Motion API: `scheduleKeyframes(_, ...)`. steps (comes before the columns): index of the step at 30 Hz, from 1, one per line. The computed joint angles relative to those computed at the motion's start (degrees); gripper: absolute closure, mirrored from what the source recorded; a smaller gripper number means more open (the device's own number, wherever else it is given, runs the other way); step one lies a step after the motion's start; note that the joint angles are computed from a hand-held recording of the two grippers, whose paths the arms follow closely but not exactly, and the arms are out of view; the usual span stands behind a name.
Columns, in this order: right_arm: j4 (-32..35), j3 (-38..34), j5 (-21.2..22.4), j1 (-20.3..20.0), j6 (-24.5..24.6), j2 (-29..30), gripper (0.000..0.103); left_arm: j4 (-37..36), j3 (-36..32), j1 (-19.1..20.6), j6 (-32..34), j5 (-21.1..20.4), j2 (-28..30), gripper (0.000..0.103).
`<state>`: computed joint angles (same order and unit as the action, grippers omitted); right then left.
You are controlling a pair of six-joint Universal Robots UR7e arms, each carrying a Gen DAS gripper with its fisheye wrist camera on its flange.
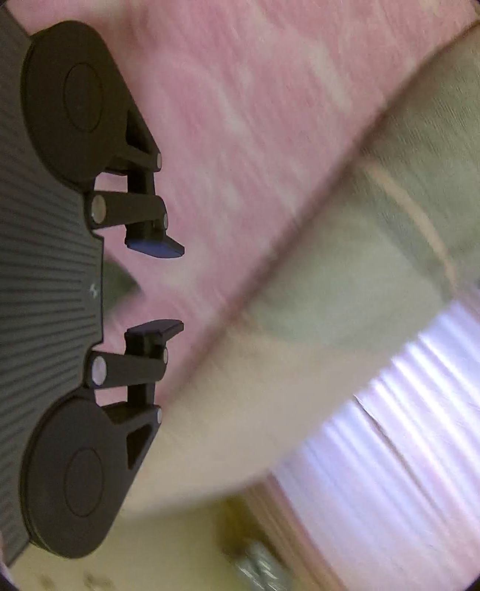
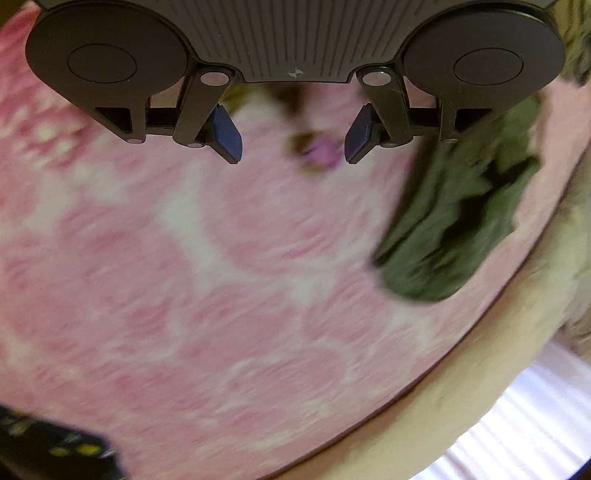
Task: Fold clothes
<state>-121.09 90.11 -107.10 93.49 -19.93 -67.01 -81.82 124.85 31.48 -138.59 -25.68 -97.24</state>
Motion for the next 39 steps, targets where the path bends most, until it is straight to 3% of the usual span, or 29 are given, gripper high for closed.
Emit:
scheduleKeyframes(2,2.74,1.86,3.11,-0.23,0.84,-0.82,0.038,0.07,4.06,-2.91,-4.13,-7.62,-1.68,0.072)
scheduleKeyframes(4,5.27,3.68,6.26,-0.49,1.40,-1.51,0.038,2.27,8.27,-8.21,-12.70,-15.73,-3.80,0.072)
scheduleKeyframes(7,9.39,6.77,10.60,-0.63,-0.63,-2.81,0.038,-0.73,13.24,-13.64,-22.10,-22.73,-4.28,0.072)
scheduleKeyframes(10,8.78,11.21,11.85,0.39,-6.85,-3.75,0.038,-4.24,16.06,-16.75,-26.66,-25.58,-3.55,0.072)
scheduleKeyframes(14,1.74,16.82,14.21,1.15,-12.34,-3.21,0.038,-4.77,16.88,-18.14,-27.79,-24.95,-3.22,0.072)
scheduleKeyframes(15,0.00,17.86,15.07,1.19,-12.66,-2.88,0.050,-4.41,16.96,-18.21,-28.07,-24.62,-3.24,0.072)
scheduleKeyframes(16,-0.61,17.93,15.35,1.33,-12.31,-2.22,0.068,-3.61,17.04,-18.68,-28.76,-24.52,-3.44,0.072)
scheduleKeyframes(17,-0.42,17.53,15.49,1.46,-11.97,-1.62,0.102,-2.63,16.82,-19.40,-29.58,-24.71,-3.46,0.072)
scheduleKeyframes(21,10.64,9.65,13.50,1.70,-11.39,-0.50,0.102,-0.03,15.68,-22.18,-32.13,-25.55,-2.77,0.072)
scheduleKeyframes(24,21.90,0.47,6.37,2.40,-15.34,-0.22,0.102,-1.36,15.41,-23.53,-32.73,-25.85,-1.76,0.072)
scheduleKeyframes(26,25.78,-5.01,0.38,2.60,-17.33,-0.28,0.102,-4.18,15.48,-24.10,-32.14,-25.80,-0.33,0.072)
scheduleKeyframes(29,26.98,-11.90,-7.77,2.50,-18.36,0.73,0.103,-10.57,15.90,-24.09,-30.05,-25.34,2.84,0.071)
scheduleKeyframes(31,23.73,-12.48,-8.40,1.37,-18.15,0.03,0.103,-17.20,16.71,-23.36,-27.78,-24.96,5.33,0.071)
scheduleKeyframes(32,23.14,-12.91,-6.66,0.23,-16.02,-0.20,0.098,-20.96,17.15,-22.96,-26.44,-24.78,6.79,0.070)
scheduleKeyframes(34,21.15,-12.01,-2.64,-2.16,-11.09,-1.49,0.052,-26.42,17.30,-22.32,-24.45,-24.96,10.06,0.066)
scheduleKeyframes(35,20.02,-10.91,-0.27,-3.46,-8.34,-2.40,0.020,-28.06,17.17,-22.11,-24.28,-25.20,11.63,0.064)
scheduleKeyframes(37,19.26,-8.30,6.08,-6.39,-2.53,-4.05,0.020,-28.87,16.87,-22.06,-26.65,-25.69,14.10,0.063)
scheduleKeyframes(39,17.88,-4.99,9.72,-8.10,2.47,-5.11,0.020,-28.85,17.10,-22.51,-30.87,-25.32,15.50,0.063)
